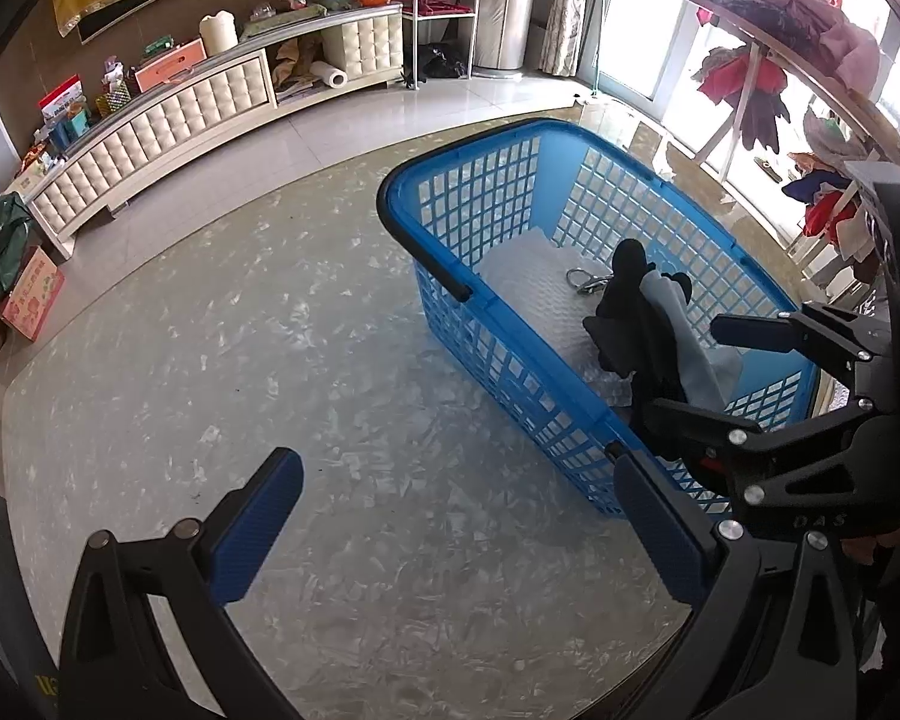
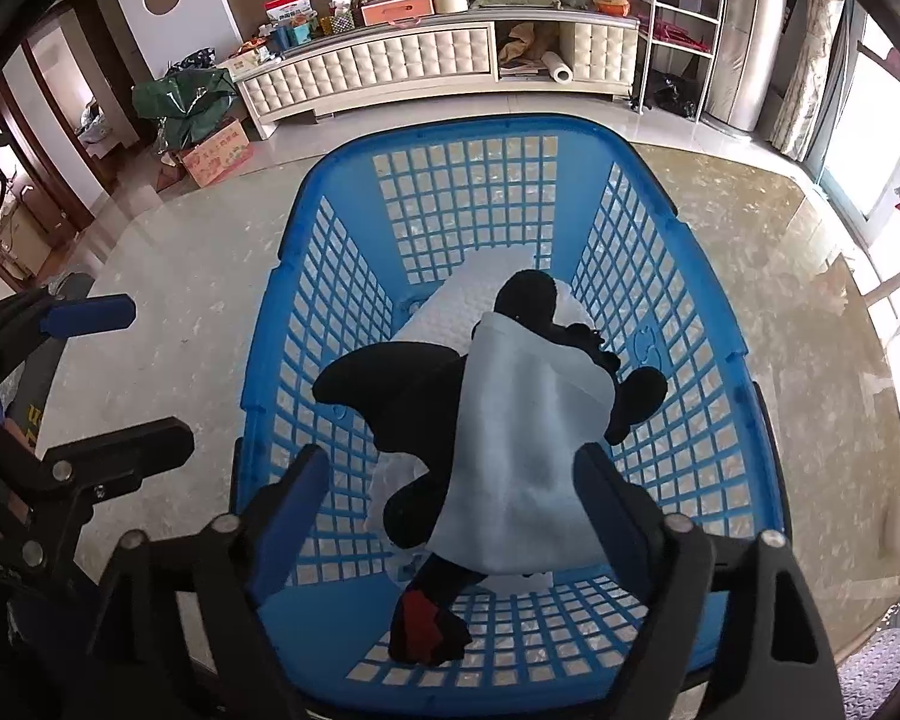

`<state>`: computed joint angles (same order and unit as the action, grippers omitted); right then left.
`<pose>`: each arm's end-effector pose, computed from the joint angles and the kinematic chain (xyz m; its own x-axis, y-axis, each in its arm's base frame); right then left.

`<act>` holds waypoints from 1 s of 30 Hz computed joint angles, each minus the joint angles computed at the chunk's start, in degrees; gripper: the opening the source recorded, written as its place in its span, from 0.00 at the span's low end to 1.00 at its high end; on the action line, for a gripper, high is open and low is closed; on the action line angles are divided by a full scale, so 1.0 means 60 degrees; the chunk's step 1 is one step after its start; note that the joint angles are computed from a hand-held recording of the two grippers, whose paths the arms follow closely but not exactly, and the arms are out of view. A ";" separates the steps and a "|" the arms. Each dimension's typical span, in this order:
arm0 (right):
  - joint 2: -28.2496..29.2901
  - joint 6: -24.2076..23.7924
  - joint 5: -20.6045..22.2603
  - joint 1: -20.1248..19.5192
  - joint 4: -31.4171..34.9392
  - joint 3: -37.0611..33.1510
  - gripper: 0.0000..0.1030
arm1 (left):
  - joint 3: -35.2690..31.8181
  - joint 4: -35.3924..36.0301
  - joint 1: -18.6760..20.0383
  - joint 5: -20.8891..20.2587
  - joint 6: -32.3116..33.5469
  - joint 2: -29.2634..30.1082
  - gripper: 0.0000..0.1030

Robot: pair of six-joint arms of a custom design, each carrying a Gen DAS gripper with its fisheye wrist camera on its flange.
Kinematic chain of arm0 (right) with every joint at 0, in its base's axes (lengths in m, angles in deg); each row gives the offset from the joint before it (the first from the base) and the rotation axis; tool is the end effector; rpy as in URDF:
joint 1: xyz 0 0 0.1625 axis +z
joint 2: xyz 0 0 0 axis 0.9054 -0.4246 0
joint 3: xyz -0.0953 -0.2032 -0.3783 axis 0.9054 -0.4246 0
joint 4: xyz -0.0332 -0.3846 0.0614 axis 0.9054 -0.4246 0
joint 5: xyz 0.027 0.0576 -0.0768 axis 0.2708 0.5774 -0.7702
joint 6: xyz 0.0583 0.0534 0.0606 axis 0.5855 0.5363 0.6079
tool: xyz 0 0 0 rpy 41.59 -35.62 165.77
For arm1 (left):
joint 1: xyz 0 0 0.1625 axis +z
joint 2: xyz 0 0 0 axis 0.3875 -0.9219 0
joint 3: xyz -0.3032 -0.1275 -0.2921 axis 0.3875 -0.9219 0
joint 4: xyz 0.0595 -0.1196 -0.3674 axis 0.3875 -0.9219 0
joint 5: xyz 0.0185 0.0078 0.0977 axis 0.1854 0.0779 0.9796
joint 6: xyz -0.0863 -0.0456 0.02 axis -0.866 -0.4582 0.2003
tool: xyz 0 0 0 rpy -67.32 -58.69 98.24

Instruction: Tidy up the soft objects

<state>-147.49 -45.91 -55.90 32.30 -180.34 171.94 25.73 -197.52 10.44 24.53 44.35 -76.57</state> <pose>0.1325 -0.4805 0.4821 -0.7679 -0.0270 0.6400 -0.2890 0.9062 -0.3087 -0.5049 -0.5489 0.0732 -0.6085 0.6047 -0.5139 0.6872 0.7253 0.0399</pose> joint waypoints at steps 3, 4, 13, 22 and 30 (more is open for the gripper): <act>0.0013 -0.0075 -0.0124 0.0069 -0.0130 0.0049 0.87 | 0.0038 -0.0030 -0.0015 0.0008 -0.0030 -0.0031 1.00; 0.0002 -0.0099 -0.0125 0.0074 -0.0175 0.0062 0.91 | 0.0053 -0.0042 -0.0028 0.0015 -0.0030 -0.0046 1.00; -0.0288 -0.0152 -0.0212 0.0294 -0.0412 0.0215 1.00 | 0.0402 -0.0256 -0.0235 0.0153 -0.0118 -0.0375 1.00; -0.0532 -0.0195 -0.0275 0.0651 -0.0660 0.0382 1.00 | 0.1198 -0.0809 -0.0630 0.0479 -0.0363 -0.1072 1.00; -0.0650 -0.0355 -0.0145 0.1199 -0.1249 0.0617 1.00 | 0.2370 -0.1697 -0.1033 0.0987 -0.0738 -0.2014 1.00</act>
